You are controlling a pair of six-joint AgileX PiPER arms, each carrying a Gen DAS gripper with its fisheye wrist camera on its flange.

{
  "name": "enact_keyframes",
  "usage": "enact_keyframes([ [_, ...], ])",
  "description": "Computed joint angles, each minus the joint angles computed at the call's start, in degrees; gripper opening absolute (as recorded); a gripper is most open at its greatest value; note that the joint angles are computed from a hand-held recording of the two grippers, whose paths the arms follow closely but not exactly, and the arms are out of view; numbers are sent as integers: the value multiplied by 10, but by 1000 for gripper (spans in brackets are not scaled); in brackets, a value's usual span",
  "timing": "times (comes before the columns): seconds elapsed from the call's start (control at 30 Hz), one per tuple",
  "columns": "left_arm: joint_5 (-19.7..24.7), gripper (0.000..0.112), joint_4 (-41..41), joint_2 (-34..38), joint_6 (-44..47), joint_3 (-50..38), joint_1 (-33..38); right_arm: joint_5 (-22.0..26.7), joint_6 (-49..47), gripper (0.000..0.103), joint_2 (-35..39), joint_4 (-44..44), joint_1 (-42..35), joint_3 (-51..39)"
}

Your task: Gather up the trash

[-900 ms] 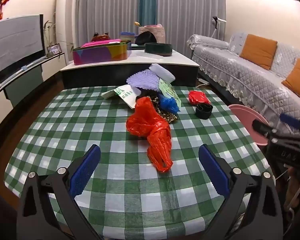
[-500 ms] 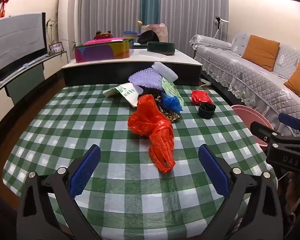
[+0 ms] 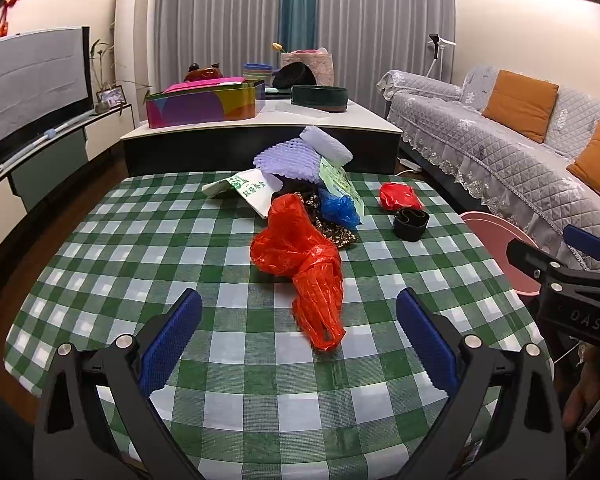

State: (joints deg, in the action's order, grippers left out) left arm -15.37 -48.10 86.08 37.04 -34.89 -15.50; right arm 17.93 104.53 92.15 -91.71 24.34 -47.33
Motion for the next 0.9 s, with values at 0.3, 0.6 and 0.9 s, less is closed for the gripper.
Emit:
enact_keyframes([
  [0.3, 1, 94, 42, -4, -39, 5, 3, -11, -55, 97, 1, 64, -6, -7],
  [0.6, 0, 94, 59, -2, -55, 5, 4, -21, -53, 97, 0, 55, -8, -7],
  [0.9, 1, 94, 57, 1, -53, 2, 3, -3, -44, 91, -6, 42, -2, -2],
])
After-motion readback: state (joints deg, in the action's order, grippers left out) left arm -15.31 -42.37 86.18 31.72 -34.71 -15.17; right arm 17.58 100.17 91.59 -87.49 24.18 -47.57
